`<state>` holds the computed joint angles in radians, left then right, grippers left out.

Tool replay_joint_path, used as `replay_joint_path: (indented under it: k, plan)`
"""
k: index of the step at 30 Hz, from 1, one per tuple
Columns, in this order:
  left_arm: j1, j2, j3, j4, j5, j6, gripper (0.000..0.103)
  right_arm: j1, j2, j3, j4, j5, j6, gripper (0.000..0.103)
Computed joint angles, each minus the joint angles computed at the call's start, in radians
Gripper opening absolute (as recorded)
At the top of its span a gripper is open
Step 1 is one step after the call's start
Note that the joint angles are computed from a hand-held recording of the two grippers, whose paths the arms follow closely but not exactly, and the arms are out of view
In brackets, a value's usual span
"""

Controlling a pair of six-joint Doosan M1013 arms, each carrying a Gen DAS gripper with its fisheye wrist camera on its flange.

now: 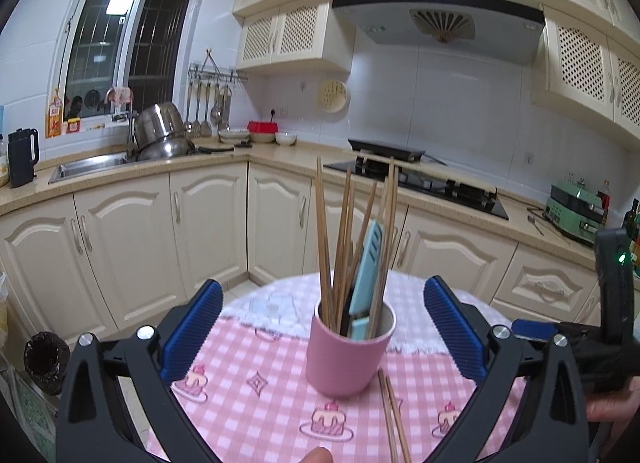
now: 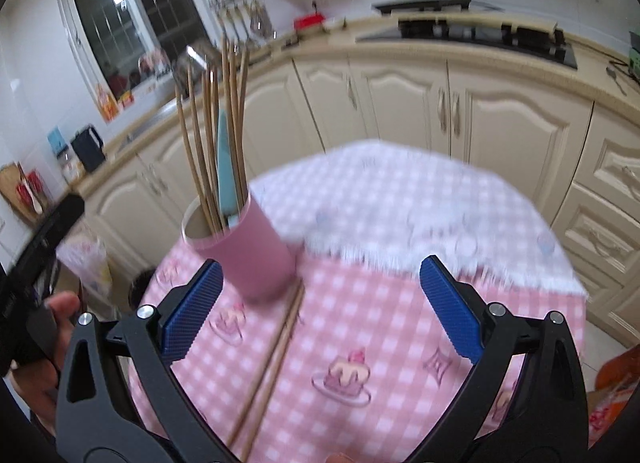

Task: Organize utensils
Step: 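Lower both open tools to the last two chopsticks beside the cup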

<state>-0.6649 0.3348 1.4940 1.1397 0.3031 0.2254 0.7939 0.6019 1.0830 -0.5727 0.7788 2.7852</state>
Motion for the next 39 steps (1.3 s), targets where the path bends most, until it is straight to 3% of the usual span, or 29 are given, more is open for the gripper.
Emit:
replay_joint_path:
  k: [10,20,32,39]
  plan:
    - [0.003,0.005,0.019,-0.137,0.025,0.109,0.098,0.009,0.042,-0.033,0.144,0.083,-0.132,0.097]
    - [0.006,0.021,0.02,-0.372,0.084,0.327,0.098,0.017,0.1,-0.091,0.248,0.169,-0.266,0.096]
    - [0.006,0.038,0.023,-0.502,0.125,0.45,0.098,0.024,0.14,-0.148,0.245,0.237,-0.309,0.074]
    - [0.002,0.05,0.007,-0.554,0.152,0.507,0.098,0.043,0.187,-0.23,0.188,0.336,-0.374,0.062]
